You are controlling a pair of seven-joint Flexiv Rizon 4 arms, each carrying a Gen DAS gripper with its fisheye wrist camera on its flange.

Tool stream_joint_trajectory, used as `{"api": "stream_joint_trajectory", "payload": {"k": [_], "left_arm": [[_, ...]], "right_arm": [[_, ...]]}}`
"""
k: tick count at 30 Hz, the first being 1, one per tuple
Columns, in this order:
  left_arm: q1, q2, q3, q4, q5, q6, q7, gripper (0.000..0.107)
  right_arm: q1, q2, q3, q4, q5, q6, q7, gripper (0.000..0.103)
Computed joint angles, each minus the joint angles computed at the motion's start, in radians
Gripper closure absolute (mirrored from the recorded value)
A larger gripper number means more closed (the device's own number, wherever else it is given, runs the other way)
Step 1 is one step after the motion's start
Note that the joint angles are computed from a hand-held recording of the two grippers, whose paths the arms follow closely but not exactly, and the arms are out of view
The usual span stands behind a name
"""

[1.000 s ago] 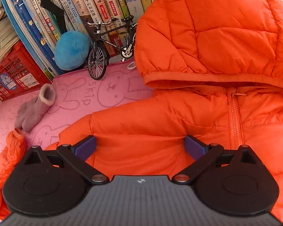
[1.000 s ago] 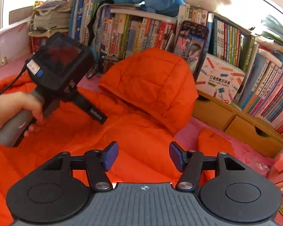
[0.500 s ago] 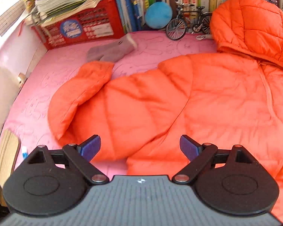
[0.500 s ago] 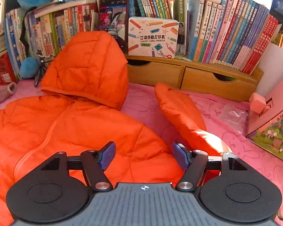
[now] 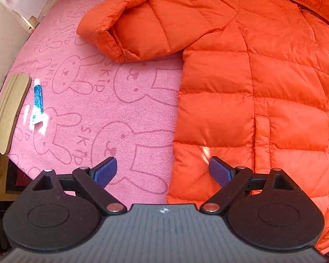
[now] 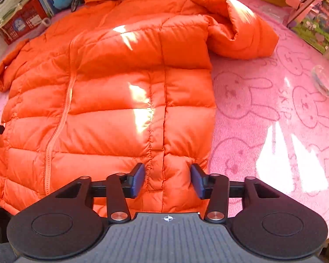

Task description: Fold clothes

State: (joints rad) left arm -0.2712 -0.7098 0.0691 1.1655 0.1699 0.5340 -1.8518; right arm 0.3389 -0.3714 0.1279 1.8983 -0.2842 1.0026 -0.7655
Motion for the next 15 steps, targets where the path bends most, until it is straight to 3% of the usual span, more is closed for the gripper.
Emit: {"api": "stream_joint_trajectory", "payload": {"k": [3,7,10,15], "left_arm": [[0.000,0.003,-0.003,0.011,0.016,0.023,0.039,0.015],[-0.006,0.016,-0.003,0.037,0.026,0.045,0.069,0.015],[-0.007,0.035,-0.017,0.071,0.018,0.077,0.099,0.015],[-0.031,0.026,-0.030,0.071,0.020,0.165,0.134,0.015]], "right_arm": [[0.013,0.027,0.009,0.026,-0.003,-0.012,0.018,0.079],[0.012,0.068,0.035,0.064,0.032,-0.056,0.015,0.079],[0.030,0.115,0.025,0.085,-0.022,-0.098,0.053,0.081],[0.035,0.140,-0.063,0.146,-0.312,0.100,0.240,0.080]]}}
